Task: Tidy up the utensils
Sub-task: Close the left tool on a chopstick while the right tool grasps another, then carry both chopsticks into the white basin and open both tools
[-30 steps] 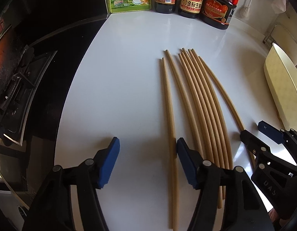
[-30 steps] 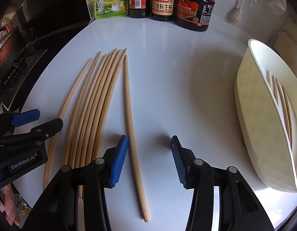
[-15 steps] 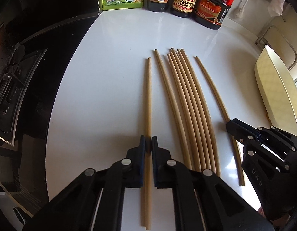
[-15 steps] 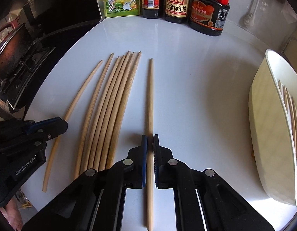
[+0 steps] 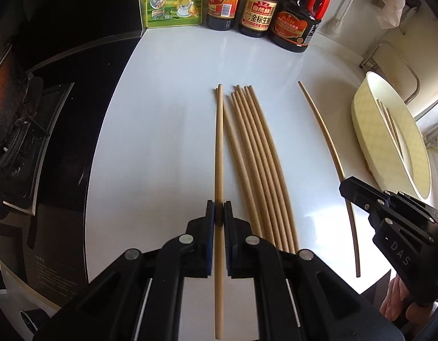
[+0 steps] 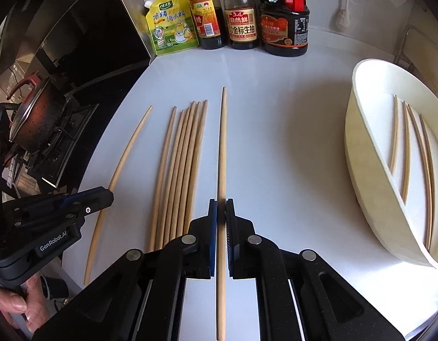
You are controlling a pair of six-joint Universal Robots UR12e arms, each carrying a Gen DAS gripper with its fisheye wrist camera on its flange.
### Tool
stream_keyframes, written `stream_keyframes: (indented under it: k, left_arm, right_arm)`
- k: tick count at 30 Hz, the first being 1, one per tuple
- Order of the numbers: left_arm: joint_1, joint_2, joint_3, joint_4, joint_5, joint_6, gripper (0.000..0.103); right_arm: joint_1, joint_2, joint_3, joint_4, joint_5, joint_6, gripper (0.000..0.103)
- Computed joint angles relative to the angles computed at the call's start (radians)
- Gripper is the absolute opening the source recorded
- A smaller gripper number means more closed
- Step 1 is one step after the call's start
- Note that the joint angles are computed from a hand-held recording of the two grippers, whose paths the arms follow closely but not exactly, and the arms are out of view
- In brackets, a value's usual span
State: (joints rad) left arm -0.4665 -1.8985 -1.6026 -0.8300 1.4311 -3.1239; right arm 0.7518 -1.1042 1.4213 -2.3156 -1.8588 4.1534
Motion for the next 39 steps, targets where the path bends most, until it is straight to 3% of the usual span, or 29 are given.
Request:
stream_keyframes:
  k: [5, 10, 20, 27, 34, 39]
  left_arm:
    - [-0.014, 0.001, 0.038, 0.005, -0.038, 0.023, 0.007]
    - [-0.045, -0.022, 0.103, 0.016, -0.080, 0.047, 0.007]
    - [-0.154, -0.148, 0.311, -0.007, -0.177, 0.121, 0.007]
    - [-0.216, -0.234, 0.434, -0.078, -0.181, 0.162, 0.007]
    - [-0.253, -0.308, 0.523, -0.161, -0.138, 0.175, 0.007]
    - [-0.263, -0.328, 0.548, -0.206, -0.115, 0.175, 0.007]
  right_arm:
    - [-0.004, -0.050, 0.032, -0.019, -0.022, 0.009, 0.006]
    - [-0.013, -0.123, 0.094, -0.011, -0.092, 0.042, 0.006]
    - [-0.067, -0.287, 0.281, 0.042, -0.198, 0.215, 0.006]
    - [-0.116, -0.356, 0.382, 0.036, -0.172, 0.282, 0.006]
    - [-0.166, -0.367, 0.444, 0.005, -0.086, 0.299, 0.006]
    - [-0.175, -0.372, 0.466, -0.010, -0.057, 0.307, 0.006]
